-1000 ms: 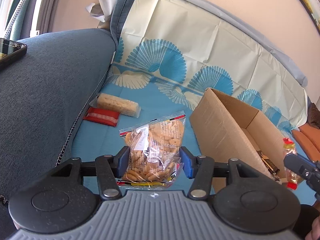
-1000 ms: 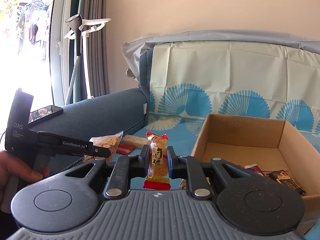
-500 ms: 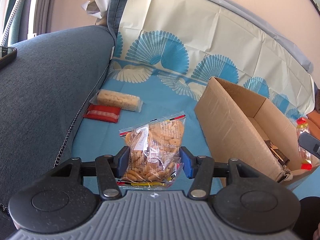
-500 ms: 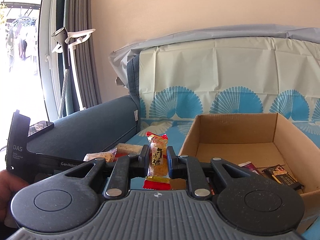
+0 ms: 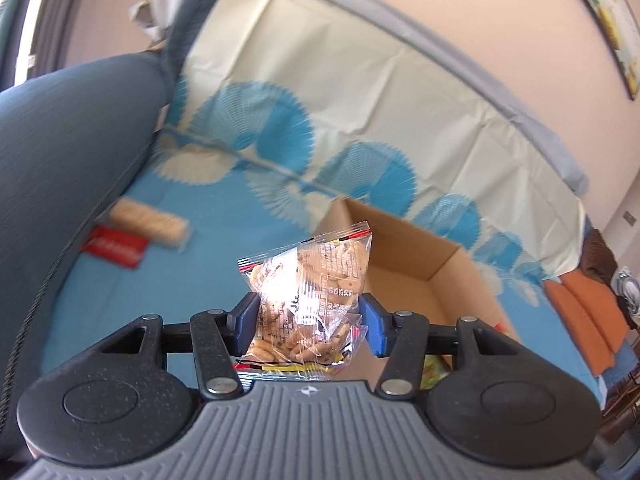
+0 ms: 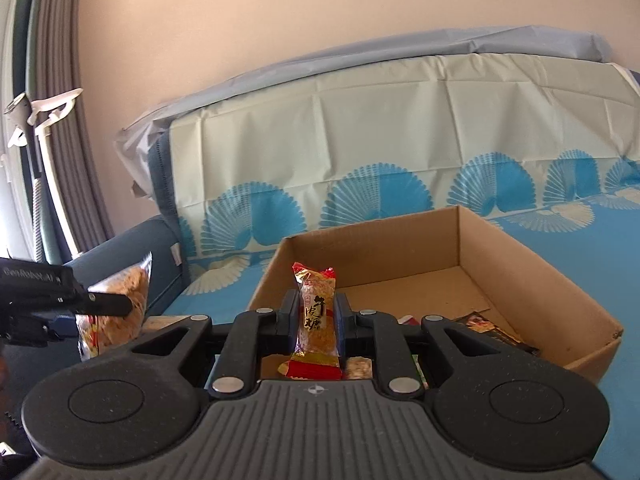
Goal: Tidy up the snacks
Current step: 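Lower both snacks into the box and open both tools, then grasp the cream wafer bar with the left tool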
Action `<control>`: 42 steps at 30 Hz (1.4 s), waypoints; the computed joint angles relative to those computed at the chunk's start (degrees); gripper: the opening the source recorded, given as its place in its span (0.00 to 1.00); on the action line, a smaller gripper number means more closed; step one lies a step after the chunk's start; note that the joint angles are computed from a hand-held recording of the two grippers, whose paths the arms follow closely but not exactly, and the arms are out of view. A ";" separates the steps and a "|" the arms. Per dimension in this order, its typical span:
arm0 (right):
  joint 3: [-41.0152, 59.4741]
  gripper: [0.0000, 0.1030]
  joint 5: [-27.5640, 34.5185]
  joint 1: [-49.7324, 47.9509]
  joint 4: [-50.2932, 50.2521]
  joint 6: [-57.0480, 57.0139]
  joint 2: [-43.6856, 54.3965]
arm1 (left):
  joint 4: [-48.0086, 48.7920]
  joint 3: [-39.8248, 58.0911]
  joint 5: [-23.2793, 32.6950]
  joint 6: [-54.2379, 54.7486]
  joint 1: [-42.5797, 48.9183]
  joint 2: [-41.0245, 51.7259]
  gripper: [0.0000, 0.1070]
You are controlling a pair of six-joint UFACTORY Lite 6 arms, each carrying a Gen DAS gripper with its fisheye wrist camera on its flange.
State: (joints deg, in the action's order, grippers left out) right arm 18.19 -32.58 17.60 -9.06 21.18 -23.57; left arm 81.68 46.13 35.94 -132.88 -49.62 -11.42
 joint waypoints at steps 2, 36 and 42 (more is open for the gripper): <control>-0.04 0.18 -0.50 -0.73 2.37 -1.17 0.62 | 1.52 6.22 -0.94 0.91 0.24 4.69 0.55; 2.87 0.77 -0.51 5.79 15.57 -14.58 6.09 | 16.04 -16.28 -8.07 -27.70 23.98 1.62 0.21; 3.74 0.77 -1.34 5.44 13.26 -11.91 8.00 | 21.25 1.66 -12.85 -38.82 37.17 23.65 0.45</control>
